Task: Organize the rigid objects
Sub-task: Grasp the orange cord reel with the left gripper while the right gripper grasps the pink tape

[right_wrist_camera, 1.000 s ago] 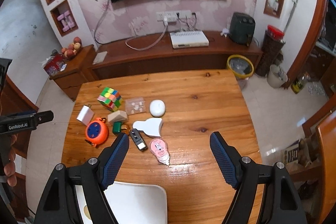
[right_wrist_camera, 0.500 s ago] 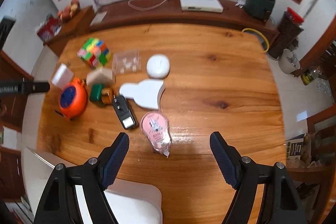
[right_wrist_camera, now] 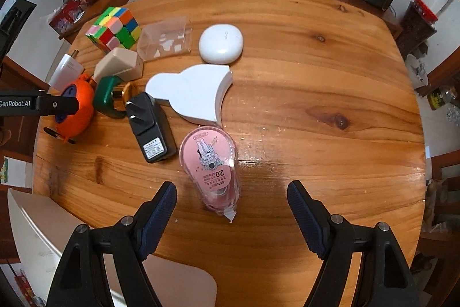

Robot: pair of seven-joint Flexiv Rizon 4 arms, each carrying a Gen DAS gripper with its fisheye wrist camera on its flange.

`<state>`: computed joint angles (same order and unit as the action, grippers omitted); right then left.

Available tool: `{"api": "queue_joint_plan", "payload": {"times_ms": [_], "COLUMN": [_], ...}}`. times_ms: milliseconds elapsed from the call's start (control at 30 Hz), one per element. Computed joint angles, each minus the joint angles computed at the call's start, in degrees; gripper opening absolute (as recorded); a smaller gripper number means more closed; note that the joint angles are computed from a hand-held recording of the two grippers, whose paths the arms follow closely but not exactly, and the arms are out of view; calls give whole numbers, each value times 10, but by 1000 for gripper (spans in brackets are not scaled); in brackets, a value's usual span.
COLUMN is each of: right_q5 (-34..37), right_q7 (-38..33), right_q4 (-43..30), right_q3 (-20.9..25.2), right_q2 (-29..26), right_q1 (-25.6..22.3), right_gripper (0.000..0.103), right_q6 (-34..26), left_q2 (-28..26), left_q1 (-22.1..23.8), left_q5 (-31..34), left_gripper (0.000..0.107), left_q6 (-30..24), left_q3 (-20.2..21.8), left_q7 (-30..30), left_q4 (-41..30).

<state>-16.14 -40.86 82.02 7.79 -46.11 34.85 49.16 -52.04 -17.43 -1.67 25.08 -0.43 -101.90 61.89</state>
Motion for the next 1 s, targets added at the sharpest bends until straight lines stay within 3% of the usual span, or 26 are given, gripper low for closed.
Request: {"api": "queue_joint_plan", "payload": {"times_ms": [500, 1000], "right_q5": [-2, 12], "right_q7": [-54, -101], "right_q4": [-38, -93], "right_q3": [1, 2], "right_q2": [-27, -61], "right_q1": [2, 2], "right_gripper": [80, 72], "right_q6": [-56, -76], "left_q2": [-52, -55], "left_q1": [-4, 1], "left_q5": [15, 12], "left_gripper": [87, 86], "left_q6": [-55, -31], "left_q3": [12, 8], "left_q7": [-16, -38], "left_q4": [-70, -54]}}
